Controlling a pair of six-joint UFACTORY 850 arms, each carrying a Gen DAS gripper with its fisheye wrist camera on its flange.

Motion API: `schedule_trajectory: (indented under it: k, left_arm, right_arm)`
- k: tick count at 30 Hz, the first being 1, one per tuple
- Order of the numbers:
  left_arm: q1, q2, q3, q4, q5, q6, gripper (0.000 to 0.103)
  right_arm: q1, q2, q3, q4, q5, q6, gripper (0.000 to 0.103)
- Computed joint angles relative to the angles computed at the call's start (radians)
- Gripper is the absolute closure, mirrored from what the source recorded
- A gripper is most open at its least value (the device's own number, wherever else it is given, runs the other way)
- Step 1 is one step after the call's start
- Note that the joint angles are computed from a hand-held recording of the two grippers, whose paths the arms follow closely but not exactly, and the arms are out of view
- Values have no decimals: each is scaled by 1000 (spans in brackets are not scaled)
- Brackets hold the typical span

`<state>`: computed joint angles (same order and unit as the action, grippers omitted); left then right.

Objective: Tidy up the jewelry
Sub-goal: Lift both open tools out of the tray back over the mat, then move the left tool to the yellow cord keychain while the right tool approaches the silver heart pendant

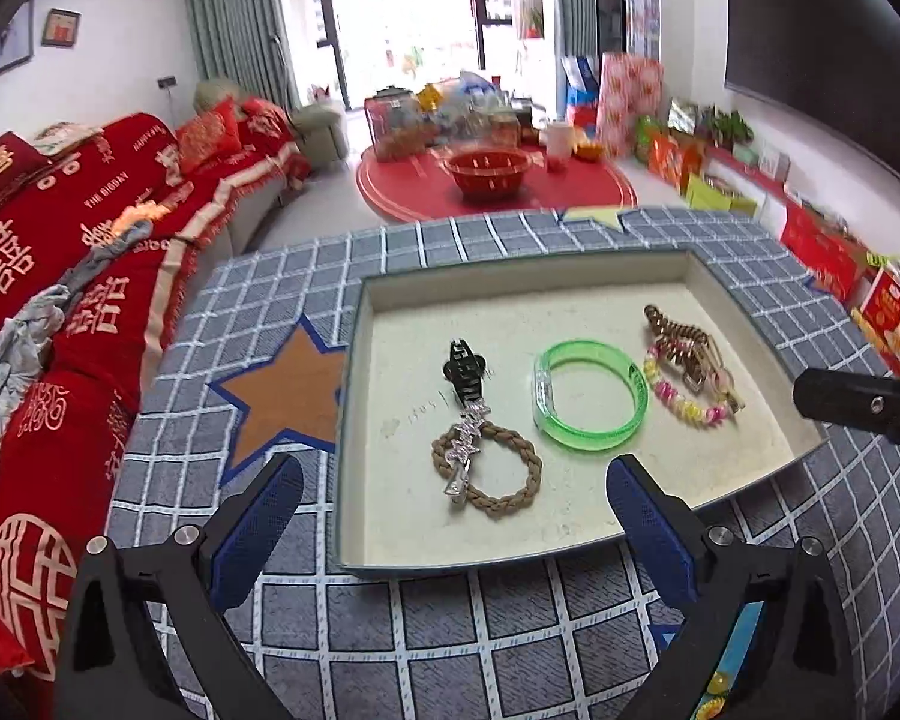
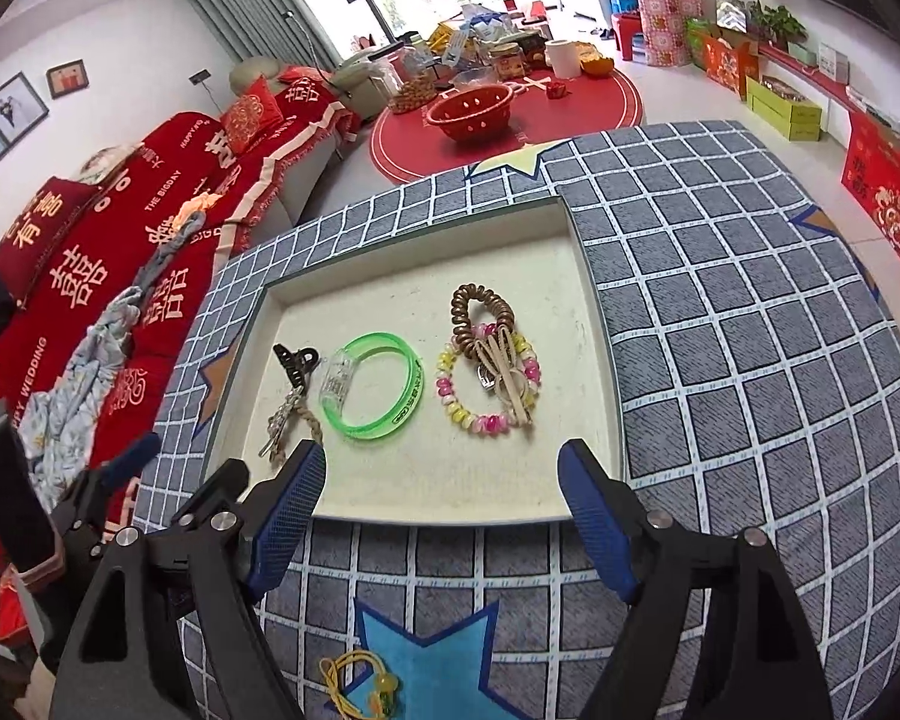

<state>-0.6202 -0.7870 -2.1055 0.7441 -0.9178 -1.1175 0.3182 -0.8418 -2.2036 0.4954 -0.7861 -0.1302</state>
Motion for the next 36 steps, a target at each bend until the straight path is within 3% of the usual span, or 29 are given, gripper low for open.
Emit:
schedule_trajectory:
  k: [13,14,15,26,32,36]
  left_arm:
    - [-27,98,136,-22,13,-28,0]
    - [-30,106,149,-22,15,-34,0]
    - [-31,114,161,-24,19,-40,0]
    - [-57,210,311,-25,57,-111,0]
    - [-78,249,385,-9,45,-164,0]
    - [-77,276,440,-56,85,-158,0]
  right_arm:
    - [0,165,248,69,91,-84,16]
    - [0,177,266,71,99,-85,12]
    - [-1,188,282,78,104,-90,0]
    - [27,312,459,39,248,-122,0]
    - [31,342,499,85,206,-162,0]
    - [45,382,557,30,216,-154,0]
